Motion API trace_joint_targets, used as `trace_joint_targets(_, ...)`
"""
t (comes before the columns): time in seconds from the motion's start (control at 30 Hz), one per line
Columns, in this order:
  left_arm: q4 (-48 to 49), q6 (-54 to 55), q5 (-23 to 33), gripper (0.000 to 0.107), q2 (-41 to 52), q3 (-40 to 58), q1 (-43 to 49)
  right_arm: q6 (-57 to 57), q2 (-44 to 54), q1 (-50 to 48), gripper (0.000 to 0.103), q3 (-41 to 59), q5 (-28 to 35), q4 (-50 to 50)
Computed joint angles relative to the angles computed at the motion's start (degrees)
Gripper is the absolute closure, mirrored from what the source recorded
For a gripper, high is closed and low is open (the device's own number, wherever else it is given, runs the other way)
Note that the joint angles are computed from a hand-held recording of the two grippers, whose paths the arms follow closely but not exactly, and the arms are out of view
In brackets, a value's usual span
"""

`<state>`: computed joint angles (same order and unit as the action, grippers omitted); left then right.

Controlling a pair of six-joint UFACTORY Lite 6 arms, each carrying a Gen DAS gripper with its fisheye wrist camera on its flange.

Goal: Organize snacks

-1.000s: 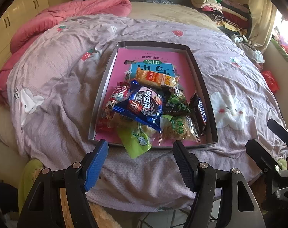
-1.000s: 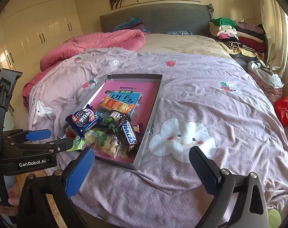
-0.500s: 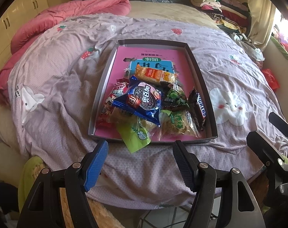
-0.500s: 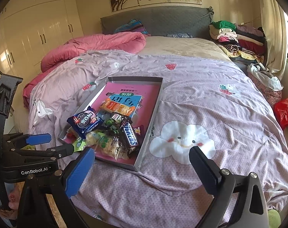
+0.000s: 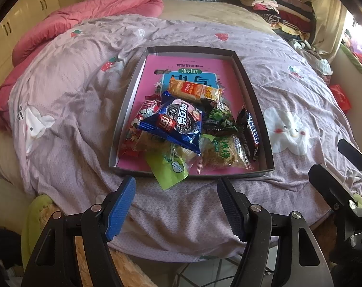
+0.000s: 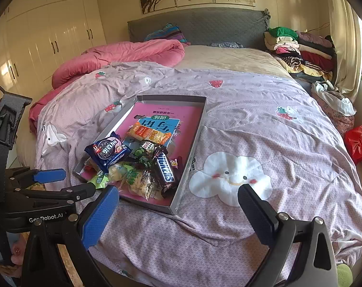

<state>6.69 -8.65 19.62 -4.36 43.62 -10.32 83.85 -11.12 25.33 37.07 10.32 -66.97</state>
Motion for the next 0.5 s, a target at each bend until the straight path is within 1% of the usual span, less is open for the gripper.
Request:
trace_joint_targets(0.2,-0.39,0.42,0.10,0.035,0.17,0.11,0.16,0.54,-0.04,-0.01,0.002,-0.12,0.02,-0.48)
trace_joint_targets(0.27,-0.30,0.35,0.08,0.035,0.18,0.07,0.21,2.54,-0.05,-0.01,0.002,-0.46,0.01,-2.47)
trace_joint_targets(0.5,0.20,-0.11,-0.08,0.035,0.78,-0.01,0.36,3.96,0.19,-0.32,0.002,-0.73,0.05,-3.98)
